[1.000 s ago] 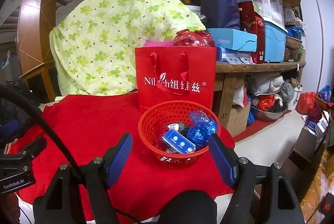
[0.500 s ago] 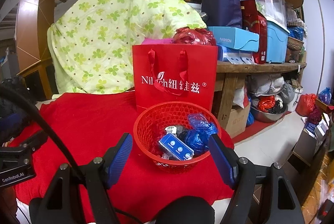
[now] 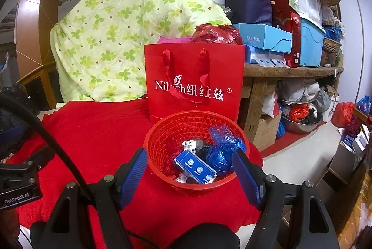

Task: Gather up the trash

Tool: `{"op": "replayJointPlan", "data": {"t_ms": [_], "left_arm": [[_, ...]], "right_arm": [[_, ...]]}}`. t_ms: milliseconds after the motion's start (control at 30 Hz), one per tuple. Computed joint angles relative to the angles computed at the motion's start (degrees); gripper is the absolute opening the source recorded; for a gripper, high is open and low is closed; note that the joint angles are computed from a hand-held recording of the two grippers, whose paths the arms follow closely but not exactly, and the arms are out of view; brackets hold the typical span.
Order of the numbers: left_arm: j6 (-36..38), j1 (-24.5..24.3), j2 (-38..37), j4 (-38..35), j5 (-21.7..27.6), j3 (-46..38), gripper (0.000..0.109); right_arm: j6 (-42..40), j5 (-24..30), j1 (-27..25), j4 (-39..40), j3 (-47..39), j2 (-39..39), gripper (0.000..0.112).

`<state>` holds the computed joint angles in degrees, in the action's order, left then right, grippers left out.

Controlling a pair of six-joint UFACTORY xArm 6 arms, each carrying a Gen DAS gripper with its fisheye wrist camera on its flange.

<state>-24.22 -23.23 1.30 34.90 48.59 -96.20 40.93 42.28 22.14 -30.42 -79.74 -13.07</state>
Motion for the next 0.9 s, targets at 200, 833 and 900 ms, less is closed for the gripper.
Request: {"op": "replayJointPlan", "data": {"t_ms": [200, 833, 900], "left_arm": [[0.5, 0.6, 2.2, -0.9, 0.2, -2.0, 0.097], [4.1, 5.0, 3.0, -8.1, -6.1, -0.2, 0.097], [5.1, 6.8, 2.8, -10.8, -7.0, 1.0, 0.097]], "right_arm": [[-0.9, -0.9, -0.9, 1.1, -0.8, 1.6, 0.078], [-1.3, 2.3, 1.6, -1.1, -8.3, 8.6, 0.078], [-2.1, 2.1, 2.8, -1.1, -10.4, 10.6, 0.078]]}}
